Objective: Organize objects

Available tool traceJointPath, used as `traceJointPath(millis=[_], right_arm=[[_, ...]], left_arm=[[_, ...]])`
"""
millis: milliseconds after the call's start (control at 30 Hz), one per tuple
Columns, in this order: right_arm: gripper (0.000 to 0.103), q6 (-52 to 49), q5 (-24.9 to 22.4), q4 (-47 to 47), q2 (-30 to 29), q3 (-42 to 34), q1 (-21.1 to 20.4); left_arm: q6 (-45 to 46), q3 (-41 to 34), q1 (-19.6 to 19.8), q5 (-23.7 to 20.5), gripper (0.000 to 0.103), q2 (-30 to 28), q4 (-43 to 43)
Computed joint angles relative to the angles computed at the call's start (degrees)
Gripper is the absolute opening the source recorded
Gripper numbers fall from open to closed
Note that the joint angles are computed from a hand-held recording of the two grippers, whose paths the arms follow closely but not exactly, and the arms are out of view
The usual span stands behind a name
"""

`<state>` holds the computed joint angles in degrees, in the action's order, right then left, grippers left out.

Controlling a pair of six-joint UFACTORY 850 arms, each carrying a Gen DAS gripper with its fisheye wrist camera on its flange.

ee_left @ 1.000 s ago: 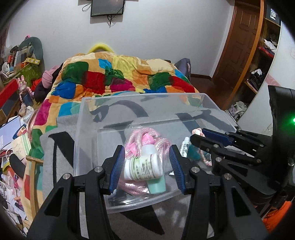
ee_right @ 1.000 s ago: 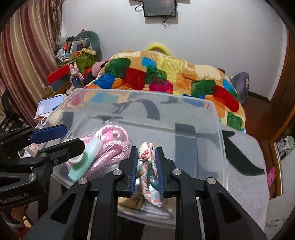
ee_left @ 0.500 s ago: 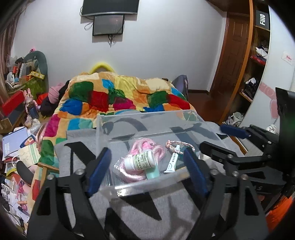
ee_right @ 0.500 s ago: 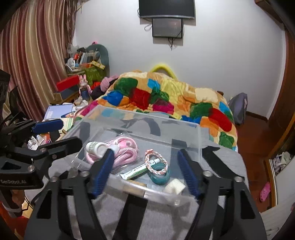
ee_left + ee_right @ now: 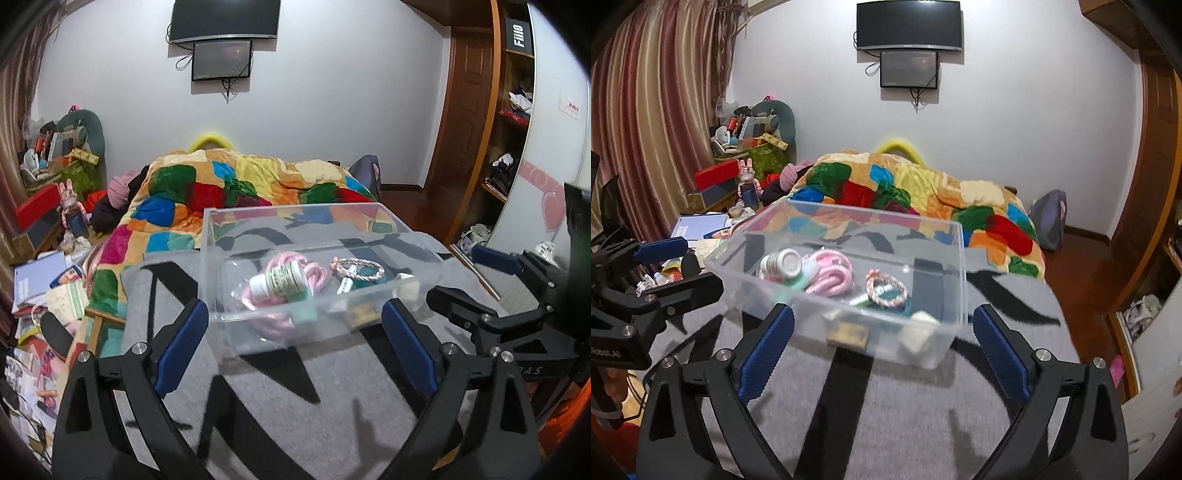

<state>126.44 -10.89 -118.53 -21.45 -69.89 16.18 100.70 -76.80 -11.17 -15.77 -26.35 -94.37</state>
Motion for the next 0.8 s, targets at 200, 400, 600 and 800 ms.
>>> traceJointPath(millis=[200,400,600,800], right_arm=[[0.097,6.31,0.41,-4.85,1.11,1.92,-0.41],[0.097,9.87,0.94,-8.76,1.20,2.63,-0.24],[0.097,11.20,1.11,-9.55,1.09,2.72,-0.25],[0.097,13.92,1.35,-12.01,1.19,3.07,-0.29]], left_arm=[[-1.04,1.40,0.01,0.04,0.096,0.01,-0.57],[-2.10,1.91,-0.48,0.77,0.096,-0.22,0.66],[0.34,2.31,-0.63,0.80,0.096,0.16,-1.63],[-0.12,2.24,-0.64,0.88,0.096,0.16,-1.16]])
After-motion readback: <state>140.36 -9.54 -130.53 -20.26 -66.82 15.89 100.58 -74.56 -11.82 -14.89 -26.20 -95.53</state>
